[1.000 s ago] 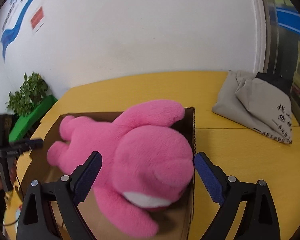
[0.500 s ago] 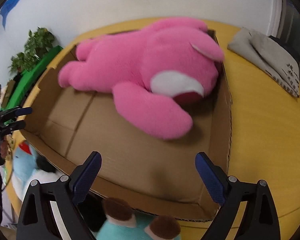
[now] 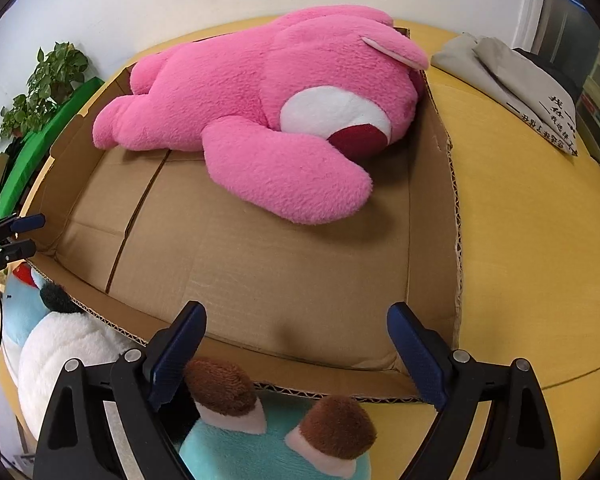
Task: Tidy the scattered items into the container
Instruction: 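Grasp the light blue cat plush with the left gripper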
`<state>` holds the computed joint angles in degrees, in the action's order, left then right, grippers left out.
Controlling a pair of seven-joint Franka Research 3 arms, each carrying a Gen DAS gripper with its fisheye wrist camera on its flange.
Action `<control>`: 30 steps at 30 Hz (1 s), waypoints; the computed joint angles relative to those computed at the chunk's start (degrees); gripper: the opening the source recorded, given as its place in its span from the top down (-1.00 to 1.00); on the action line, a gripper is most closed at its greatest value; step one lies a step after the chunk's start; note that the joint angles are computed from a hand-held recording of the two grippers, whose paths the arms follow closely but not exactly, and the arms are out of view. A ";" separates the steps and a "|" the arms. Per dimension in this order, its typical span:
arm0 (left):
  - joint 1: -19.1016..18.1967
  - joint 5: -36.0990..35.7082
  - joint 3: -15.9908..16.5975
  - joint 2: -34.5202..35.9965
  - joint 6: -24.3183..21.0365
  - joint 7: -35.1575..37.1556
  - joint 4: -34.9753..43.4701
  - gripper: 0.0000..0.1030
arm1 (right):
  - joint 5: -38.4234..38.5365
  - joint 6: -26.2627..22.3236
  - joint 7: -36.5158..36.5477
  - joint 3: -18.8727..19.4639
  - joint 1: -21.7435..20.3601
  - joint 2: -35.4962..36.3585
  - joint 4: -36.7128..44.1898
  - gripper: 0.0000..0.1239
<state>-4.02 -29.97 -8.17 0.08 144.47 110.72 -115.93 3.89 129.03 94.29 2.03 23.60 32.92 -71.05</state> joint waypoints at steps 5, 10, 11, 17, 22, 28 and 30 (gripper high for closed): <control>-0.28 0.18 0.16 -1.49 -0.03 -0.65 -1.74 -0.48 | -0.07 0.28 0.26 -0.01 0.09 -1.53 -2.18 -0.52; -0.51 0.19 1.04 -4.88 1.44 -0.85 -4.53 -0.48 | -3.15 3.75 2.15 -0.96 1.74 -5.74 -7.89 -0.52; -0.75 -0.61 1.43 -6.64 2.38 -0.61 -5.90 -0.48 | -4.95 7.49 3.13 -1.39 2.56 -8.47 -11.37 -0.52; -4.41 -3.50 5.34 -20.77 7.23 0.45 -16.42 -0.54 | 1.97 27.64 -3.66 5.19 2.01 -25.80 -31.09 -0.60; -8.62 -5.32 10.61 -27.93 7.39 0.42 -25.72 -0.54 | 17.10 40.69 -16.12 11.33 6.23 -31.27 -41.83 -0.57; -13.51 -13.45 17.24 -27.68 9.16 3.81 -31.57 -0.54 | 36.41 38.18 -24.19 16.24 8.58 -22.19 -36.19 -0.35; -14.11 -16.97 18.26 -26.20 8.99 5.85 -31.63 -0.52 | 34.44 36.86 -20.27 14.85 10.13 -19.13 -34.38 -0.32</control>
<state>-18.13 -46.94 10.09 -26.13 153.45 116.56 -147.56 38.34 165.89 74.02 16.88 33.73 13.79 -105.43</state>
